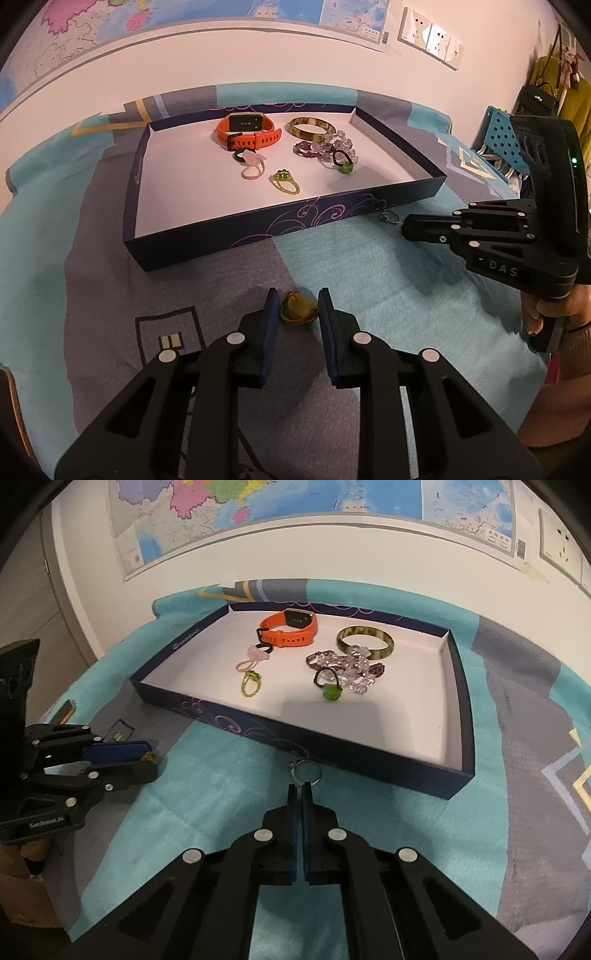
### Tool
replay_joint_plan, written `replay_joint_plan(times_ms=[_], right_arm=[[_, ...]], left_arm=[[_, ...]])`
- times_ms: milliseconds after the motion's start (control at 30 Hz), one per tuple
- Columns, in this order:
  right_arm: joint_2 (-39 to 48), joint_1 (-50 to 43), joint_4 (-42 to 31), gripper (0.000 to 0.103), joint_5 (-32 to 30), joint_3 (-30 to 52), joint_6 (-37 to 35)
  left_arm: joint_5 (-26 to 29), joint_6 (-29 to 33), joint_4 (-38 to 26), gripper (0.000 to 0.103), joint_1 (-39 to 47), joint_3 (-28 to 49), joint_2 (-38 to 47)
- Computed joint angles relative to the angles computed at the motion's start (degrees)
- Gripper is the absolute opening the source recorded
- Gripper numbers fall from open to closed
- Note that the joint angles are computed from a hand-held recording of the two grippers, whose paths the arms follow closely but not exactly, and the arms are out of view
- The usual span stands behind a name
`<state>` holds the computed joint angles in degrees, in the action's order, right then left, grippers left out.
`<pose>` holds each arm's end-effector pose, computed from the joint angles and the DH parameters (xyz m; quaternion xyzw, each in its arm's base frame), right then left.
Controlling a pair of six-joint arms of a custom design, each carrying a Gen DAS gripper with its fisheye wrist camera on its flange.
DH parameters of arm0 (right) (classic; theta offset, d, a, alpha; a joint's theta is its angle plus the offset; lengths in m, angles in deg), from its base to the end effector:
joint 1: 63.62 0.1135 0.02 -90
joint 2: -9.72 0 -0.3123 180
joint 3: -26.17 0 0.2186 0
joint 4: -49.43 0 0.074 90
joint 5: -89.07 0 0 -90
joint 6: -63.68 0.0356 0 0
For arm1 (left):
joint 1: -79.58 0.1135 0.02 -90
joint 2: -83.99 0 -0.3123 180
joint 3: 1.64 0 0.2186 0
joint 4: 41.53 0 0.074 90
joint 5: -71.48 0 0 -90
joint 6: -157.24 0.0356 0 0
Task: Organize jewelry
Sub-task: 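Move the right tool to the silver ring on the cloth and grasp it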
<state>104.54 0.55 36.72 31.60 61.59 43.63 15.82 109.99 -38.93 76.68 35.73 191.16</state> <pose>0.0998 0.1622 0.1376 0.0913 0.9449 0.0296 0.3130 0.2264 -0.0316 0.1114 0.4171 0.8406 -0.2077 0.2762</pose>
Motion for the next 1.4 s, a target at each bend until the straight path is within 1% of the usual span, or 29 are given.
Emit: replay_joint_plan(times_ms=[33,67,100,133,267,333,367,400,467,600,733,967,1067,1200,1333,1400], right_arm=[[-0.13,0.45,-1.39,0.006,0.92,0.39,1.28],[-0.02,0.24,-2.11,0.025,1.17,0.69,1.64],[0.11,-0.13,-2.06,0.034,1.45,0.76,1.62],[0.29,-0.83,-1.45,0.039,1.37,0.72,1.28],[2.21,-4.46,1.36,0.038,-0.40,1.53,-1.43],[3.69,-4.53,-1.70,0.037,0.06,3.87,-1.37],[4.23,-4.30,-3.65,0.028,0.45,4.85,-1.02],[4.19,-4.23,-3.73,0.022,0.42,4.77,-1.11],[3.50,-4.49,-3.43,0.017,-0.27,4.25,-1.61],[3.94,-3.39,-6.01,0.016,0.12,5.55,-2.32],[2.45,-1.22,-4.42,0.016,-0.60,4.08,-1.86],[0.29,4.33,-4.66,0.016,1.18,3.15,1.47],[0.01,4.16,-3.34,0.016,1.12,2.46,1.52],[-0.47,4.32,-1.67,0.016,1.50,1.74,1.54],[-1.11,4.61,-0.74,0.016,2.02,1.15,1.75],[-1.51,4.84,-0.62,0.016,2.38,1.02,1.93]], left_arm=[[0.05,0.21,0.05,0.024,0.20,-0.16,-0.18],[0.09,0.46,0.02,0.028,0.44,-0.30,-0.37],[0.07,0.55,0.16,0.030,0.62,-0.41,-0.46],[-0.12,0.38,0.50,0.031,0.60,-0.53,-0.41],[-0.29,-0.22,0.43,0.031,0.45,-0.03,-0.13],[-0.33,-0.21,0.48,0.031,0.40,0.09,0.13],[-0.21,-0.15,0.23,0.031,0.45,0.26,0.27],[-0.06,-0.13,0.11,0.031,0.53,0.29,0.35],[0.21,-0.12,-0.19,0.031,0.68,0.40,0.47],[0.29,-0.25,-0.10,0.031,0.64,0.36,0.55],[0.45,0.01,-0.20,0.031,0.87,0.38,0.65],[0.11,1.31,-0.93,0.030,0.97,-0.03,-0.11],[-0.40,1.76,-0.47,0.028,0.94,-0.68,-0.46],[-1.49,1.01,1.34,0.019,0.17,-1.46,-0.47],[-1.98,0.31,2.90,0.017,-0.29,-2.17,-0.69],[-1.71,0.08,2.74,0.016,-0.25,-2.14,-0.84]])
